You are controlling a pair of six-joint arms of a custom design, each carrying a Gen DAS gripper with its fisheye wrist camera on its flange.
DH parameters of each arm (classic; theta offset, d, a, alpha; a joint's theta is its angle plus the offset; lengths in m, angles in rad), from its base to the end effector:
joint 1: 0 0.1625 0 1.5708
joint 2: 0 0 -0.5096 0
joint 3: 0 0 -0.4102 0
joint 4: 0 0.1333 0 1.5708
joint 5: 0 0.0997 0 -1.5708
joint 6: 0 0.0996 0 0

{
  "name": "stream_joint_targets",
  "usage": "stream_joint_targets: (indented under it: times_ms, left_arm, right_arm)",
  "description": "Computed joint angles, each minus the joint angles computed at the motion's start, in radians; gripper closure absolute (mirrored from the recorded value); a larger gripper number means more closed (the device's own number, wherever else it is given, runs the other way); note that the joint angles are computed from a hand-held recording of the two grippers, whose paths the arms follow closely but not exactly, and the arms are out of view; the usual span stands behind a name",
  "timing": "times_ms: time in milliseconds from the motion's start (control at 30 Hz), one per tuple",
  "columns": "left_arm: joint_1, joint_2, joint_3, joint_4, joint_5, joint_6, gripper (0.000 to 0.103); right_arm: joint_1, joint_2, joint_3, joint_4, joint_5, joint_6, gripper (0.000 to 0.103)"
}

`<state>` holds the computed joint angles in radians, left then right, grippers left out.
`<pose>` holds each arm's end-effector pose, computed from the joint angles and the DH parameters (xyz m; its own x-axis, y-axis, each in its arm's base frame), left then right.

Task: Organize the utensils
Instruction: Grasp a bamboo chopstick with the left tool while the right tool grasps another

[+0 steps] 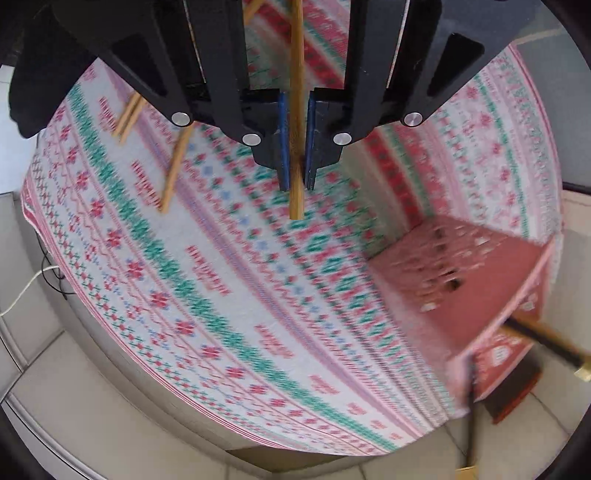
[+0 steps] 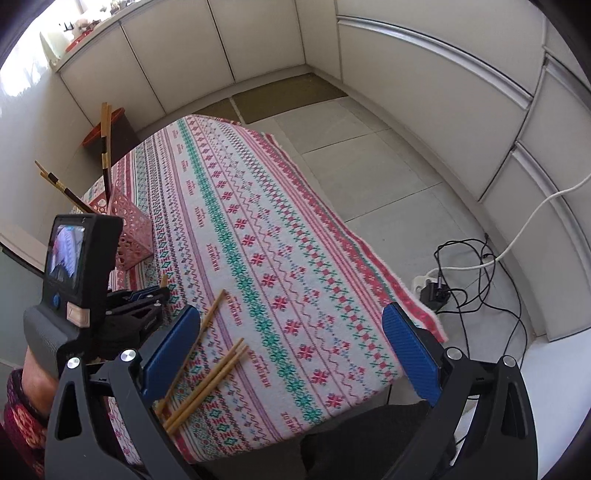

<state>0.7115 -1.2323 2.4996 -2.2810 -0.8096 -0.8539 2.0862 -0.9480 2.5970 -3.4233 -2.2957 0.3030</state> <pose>-0.1243 -0.3739 0.1378 -0.6138 0.0990 -0.7833 0.2742 0.9571 -0.0940 0.2448 -0.2957 0.1146 -0.8287 0.0134 0.5595 -0.2467 0.8886 -0.3867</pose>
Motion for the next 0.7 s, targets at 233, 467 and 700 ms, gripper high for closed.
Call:
stream_joint_targets:
  times_ms: [233, 467, 700]
  left_arm:
    - [-0.149, -0.341, 0.062, 0.291, 0.078, -0.217, 0.096]
    - [-0.326, -0.511, 0.055, 0.529, 0.093, -0.431, 0.096]
    - [-0.442, -0.618, 0.024, 0.752, 0.103, -0.596, 0.096]
  right_arm:
    - [-0.004, 0.110, -0.170, 0.286, 0.066, 0.117, 0.028]
    - [-0.015, 0.219, -0.277, 0.479, 0.047, 0.248, 0.059]
    - [-0.011, 0.295, -0.309, 0.446, 0.022, 0.288, 0.093]
